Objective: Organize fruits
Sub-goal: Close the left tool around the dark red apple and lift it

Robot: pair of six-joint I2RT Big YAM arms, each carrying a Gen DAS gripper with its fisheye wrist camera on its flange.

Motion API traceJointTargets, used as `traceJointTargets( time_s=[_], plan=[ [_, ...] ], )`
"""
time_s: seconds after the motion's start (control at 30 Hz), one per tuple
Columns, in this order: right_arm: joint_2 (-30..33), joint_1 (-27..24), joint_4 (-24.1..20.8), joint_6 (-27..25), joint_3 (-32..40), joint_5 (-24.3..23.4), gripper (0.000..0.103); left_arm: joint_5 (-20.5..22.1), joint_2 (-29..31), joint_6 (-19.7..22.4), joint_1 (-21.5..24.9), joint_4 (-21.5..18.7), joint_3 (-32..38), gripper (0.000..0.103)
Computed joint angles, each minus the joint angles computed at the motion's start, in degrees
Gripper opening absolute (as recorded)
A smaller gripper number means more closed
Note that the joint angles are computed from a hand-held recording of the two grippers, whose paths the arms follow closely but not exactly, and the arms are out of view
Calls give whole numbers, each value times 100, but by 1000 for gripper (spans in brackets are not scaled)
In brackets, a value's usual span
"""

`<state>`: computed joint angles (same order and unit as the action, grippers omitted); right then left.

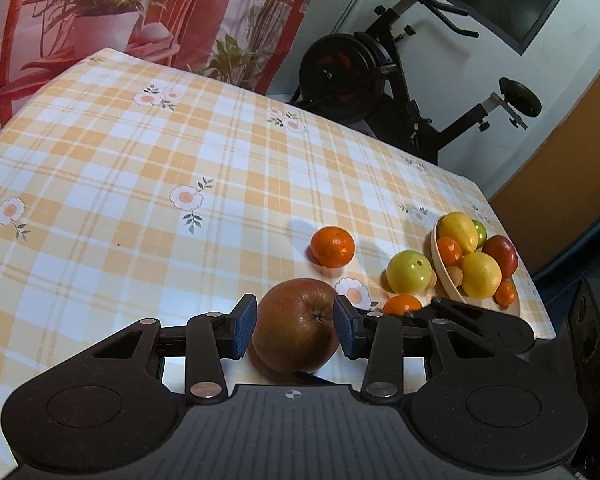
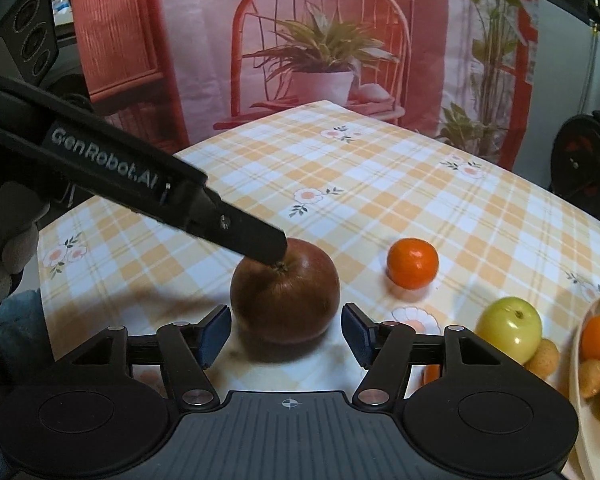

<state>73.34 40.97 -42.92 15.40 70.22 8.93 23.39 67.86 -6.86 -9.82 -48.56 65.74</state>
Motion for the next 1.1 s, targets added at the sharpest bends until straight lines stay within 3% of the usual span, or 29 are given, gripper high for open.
traceJointTargets(
  time_s=[0.67,1.1],
  plan=[
    [148,-150,288,120,-56,-273,61,165,191,54,24,-74,63,41],
    [-431,-174,492,490,-455,115,61,114,175,48,-390,22,236,41]
  ],
)
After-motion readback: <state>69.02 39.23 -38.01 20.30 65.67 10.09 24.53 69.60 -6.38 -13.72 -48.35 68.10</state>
